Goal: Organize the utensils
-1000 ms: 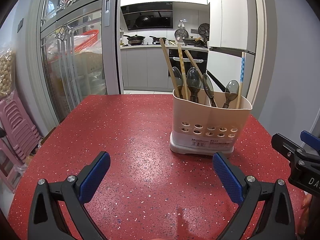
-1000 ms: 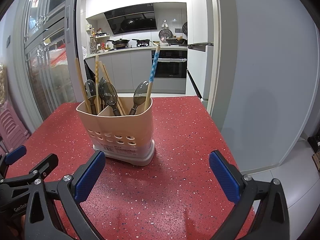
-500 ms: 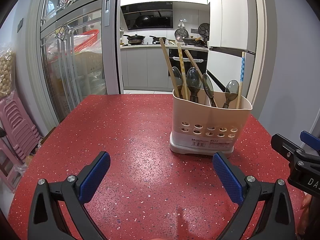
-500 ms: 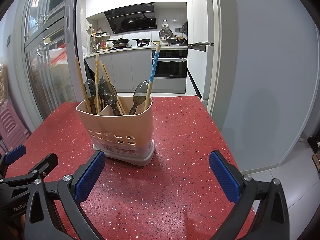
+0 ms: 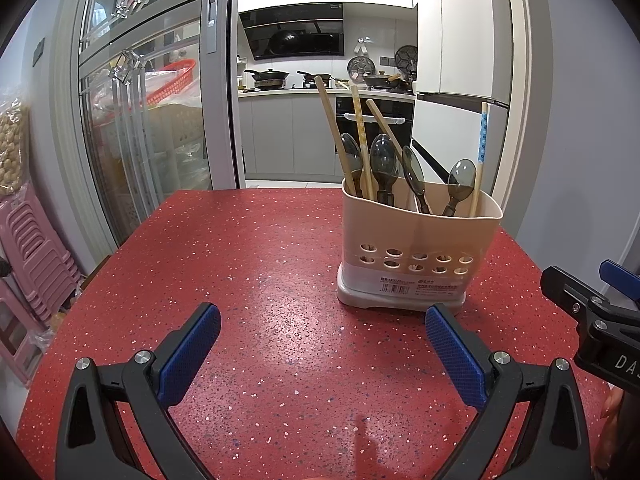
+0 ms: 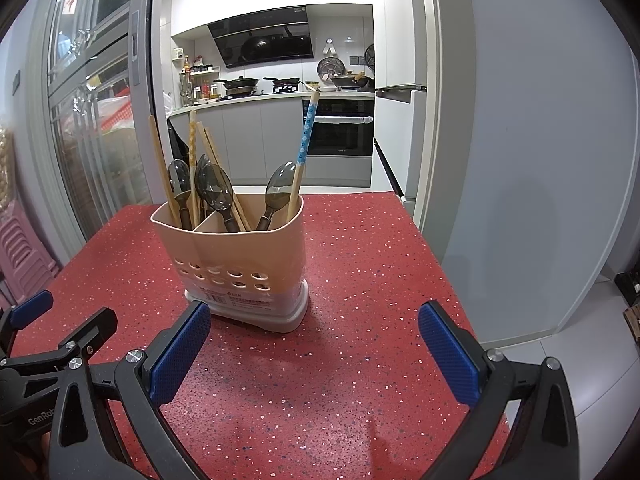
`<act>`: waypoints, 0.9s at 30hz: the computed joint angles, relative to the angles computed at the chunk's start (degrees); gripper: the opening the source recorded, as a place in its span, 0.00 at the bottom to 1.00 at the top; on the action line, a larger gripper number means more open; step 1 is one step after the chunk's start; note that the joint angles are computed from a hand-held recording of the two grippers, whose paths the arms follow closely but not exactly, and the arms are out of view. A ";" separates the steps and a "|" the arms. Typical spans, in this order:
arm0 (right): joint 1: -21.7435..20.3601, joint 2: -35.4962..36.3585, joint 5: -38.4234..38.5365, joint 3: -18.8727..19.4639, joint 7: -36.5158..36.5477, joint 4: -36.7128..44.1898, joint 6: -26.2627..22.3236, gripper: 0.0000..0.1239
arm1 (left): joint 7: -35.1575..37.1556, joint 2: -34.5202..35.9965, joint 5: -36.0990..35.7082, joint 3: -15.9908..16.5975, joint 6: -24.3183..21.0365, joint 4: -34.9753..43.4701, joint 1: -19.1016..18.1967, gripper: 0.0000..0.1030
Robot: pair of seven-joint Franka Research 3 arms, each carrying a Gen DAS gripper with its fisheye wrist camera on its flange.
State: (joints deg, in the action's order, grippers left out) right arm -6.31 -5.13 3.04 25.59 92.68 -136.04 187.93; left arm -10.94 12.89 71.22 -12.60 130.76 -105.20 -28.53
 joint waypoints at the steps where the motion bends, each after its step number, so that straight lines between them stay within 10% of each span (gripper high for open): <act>1: 0.03 0.04 -0.03 -0.03 -0.03 0.04 -0.03 0.83 | 0.04 -0.01 -0.03 -0.01 -0.01 -0.01 -0.01 1.00; 27: 4.56 0.49 1.57 -4.37 -2.05 0.33 0.02 0.83 | 0.33 0.08 -0.13 0.02 -0.12 0.20 -0.09 1.00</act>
State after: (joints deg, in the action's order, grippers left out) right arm -1.75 -4.64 4.61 21.22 90.64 -135.71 187.96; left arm -10.61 12.97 71.09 -12.58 130.63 -105.00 -28.62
